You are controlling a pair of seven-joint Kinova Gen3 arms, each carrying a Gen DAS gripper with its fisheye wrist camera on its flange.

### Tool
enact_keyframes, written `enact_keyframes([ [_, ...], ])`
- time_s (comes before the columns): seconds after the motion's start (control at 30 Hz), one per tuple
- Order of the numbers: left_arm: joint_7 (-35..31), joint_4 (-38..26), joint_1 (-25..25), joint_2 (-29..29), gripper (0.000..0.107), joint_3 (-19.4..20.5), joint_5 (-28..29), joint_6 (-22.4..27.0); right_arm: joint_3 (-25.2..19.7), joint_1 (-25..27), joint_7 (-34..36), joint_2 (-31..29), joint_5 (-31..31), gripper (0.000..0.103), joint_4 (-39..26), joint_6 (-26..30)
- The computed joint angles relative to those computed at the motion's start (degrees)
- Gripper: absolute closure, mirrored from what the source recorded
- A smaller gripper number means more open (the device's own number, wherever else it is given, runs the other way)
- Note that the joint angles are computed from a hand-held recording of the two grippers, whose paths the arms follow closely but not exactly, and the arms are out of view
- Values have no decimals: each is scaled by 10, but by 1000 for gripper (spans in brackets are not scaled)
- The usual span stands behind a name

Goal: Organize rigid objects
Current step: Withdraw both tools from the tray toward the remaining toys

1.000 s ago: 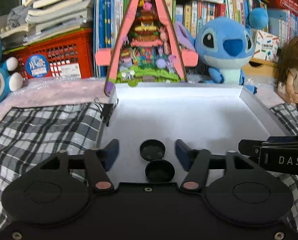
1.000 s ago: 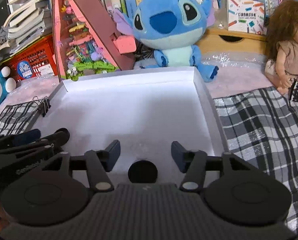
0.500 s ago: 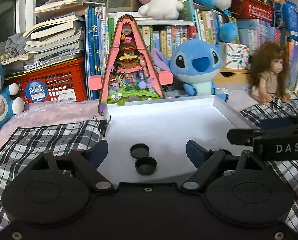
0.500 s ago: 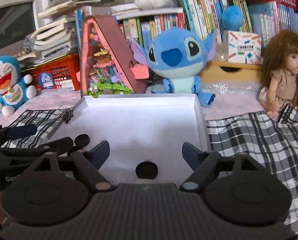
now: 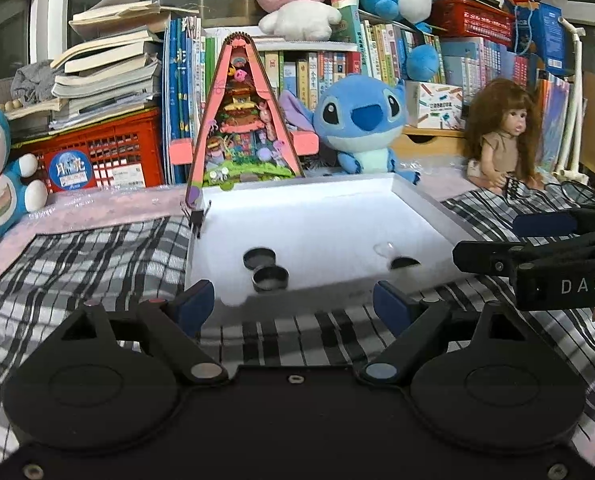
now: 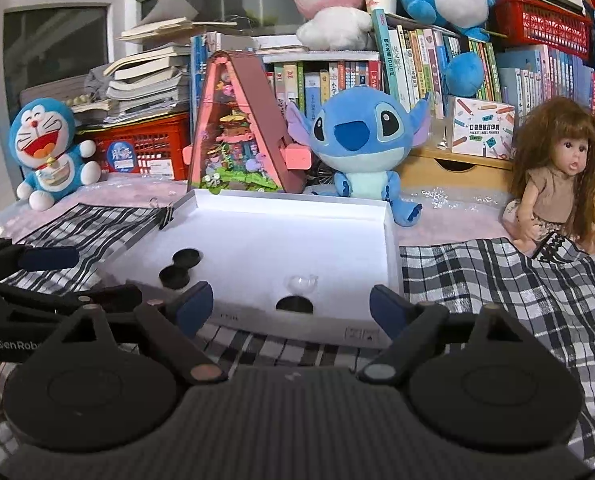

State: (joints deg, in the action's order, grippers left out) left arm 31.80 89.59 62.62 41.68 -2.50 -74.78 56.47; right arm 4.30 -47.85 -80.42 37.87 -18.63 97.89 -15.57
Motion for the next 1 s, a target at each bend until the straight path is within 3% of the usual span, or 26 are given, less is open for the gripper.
enact_keyframes([
  [0.5,62,37,34,-5,21,21,-7,19,-37,5,30,-22,-10,12,101,-81],
  [1.0,103,48,59,10,20,35,-6,37,-62,4,58,-23,-28,12,146,-125],
])
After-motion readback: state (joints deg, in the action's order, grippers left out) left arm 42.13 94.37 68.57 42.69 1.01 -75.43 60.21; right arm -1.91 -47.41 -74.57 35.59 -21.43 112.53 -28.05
